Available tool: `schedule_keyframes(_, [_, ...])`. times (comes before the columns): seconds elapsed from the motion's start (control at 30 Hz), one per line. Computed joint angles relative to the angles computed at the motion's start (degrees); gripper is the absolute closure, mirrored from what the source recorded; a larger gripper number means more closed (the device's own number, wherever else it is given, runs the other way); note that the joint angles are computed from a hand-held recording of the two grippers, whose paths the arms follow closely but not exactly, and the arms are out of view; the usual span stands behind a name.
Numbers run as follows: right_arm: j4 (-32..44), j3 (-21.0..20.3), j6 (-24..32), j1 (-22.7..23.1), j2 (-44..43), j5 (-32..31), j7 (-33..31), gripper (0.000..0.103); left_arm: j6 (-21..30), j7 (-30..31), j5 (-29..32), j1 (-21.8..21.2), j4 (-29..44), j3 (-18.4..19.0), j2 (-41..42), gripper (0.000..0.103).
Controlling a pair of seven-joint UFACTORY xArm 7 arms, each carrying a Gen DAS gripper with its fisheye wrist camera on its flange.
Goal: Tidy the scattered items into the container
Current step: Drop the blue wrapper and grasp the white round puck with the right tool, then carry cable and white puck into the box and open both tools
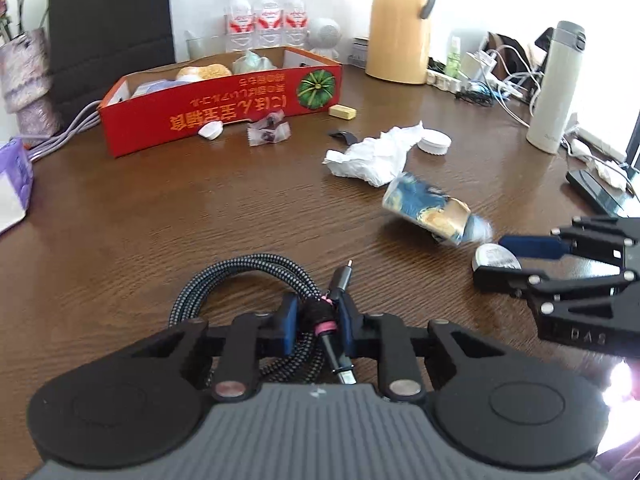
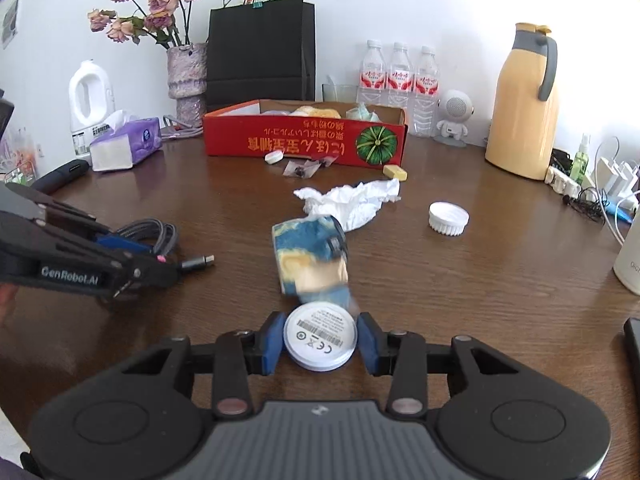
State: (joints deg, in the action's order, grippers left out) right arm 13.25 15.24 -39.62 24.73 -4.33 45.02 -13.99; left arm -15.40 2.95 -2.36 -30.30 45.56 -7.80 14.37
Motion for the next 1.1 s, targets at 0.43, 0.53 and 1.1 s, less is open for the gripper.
schedule_keyframes(0.43, [0.0, 2.6, -2.2, 2.7, -0.5, 8.6, -3.1, 0.065, -13.3, 13.7, -35.1, -16.6, -4.9, 6.3, -3.6, 0.081])
schedule_keyframes(0.53, [-1.5, 3.4, -5.9, 4.4, -1.0, 9.0, -0.8, 0.065, -17.4, 16.6, -41.5, -17.2, -7.2, 4.4, -5.1, 0.081])
schedule_keyframes(1.1, [6.4, -3.4, -12.2, -0.8, -0.4, -5.8, 0.6, 0.065, -24.7, 21.7, -37.2, -7.4, 2.7, -3.5, -1.4, 0.081])
